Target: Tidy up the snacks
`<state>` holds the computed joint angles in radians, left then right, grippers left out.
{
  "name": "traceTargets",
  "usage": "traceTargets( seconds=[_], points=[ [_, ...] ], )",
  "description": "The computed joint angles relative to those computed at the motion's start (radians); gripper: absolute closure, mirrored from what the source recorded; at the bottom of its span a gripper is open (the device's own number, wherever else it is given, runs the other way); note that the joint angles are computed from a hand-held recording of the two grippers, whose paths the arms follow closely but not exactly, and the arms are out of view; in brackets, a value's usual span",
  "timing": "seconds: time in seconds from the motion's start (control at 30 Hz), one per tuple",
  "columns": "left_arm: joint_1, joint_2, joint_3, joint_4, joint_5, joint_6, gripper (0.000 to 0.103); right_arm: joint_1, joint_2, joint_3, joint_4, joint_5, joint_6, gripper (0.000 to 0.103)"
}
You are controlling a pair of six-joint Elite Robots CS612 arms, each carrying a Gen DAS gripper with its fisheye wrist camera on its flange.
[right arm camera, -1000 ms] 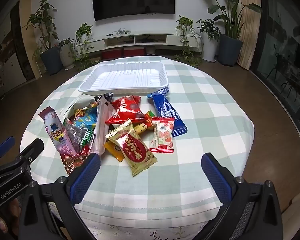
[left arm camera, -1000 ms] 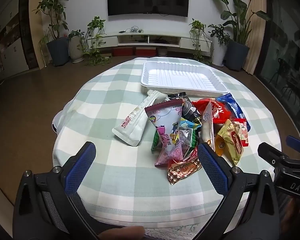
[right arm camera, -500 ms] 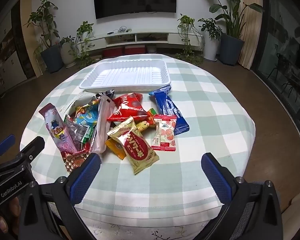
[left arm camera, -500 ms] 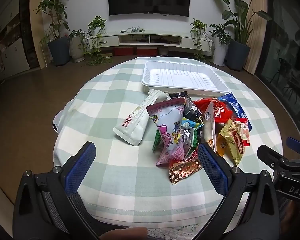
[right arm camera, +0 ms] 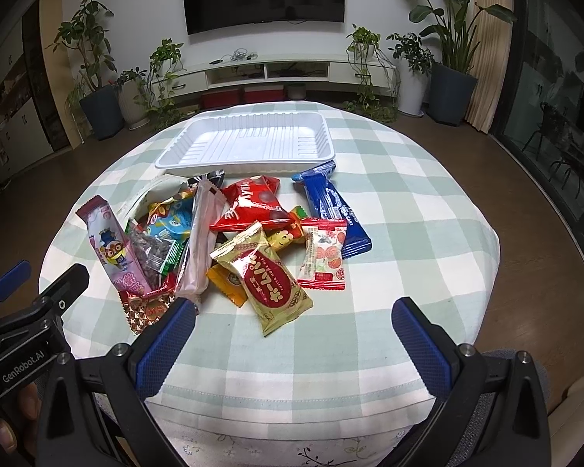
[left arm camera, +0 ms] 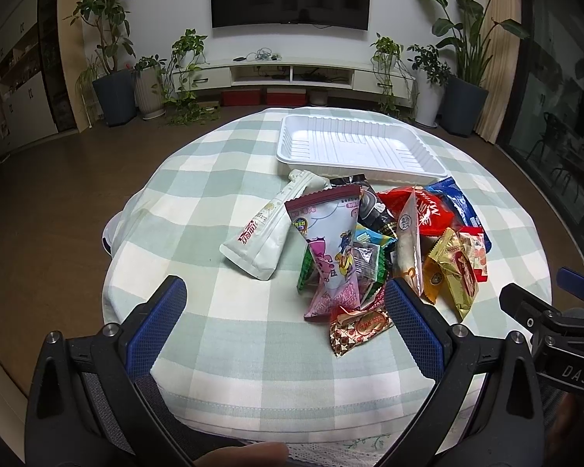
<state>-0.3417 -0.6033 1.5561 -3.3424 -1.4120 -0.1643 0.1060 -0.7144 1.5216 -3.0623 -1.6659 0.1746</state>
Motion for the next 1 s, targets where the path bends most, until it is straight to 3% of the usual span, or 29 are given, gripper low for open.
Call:
traceTargets(
  seconds=[1.0],
  points=[
    [0.003,0.010,0.008,-0.010,-0.004,0.000,0.000,0.000,0.001,-0.001,0.003,0.001,0.002,0.000]
  ],
)
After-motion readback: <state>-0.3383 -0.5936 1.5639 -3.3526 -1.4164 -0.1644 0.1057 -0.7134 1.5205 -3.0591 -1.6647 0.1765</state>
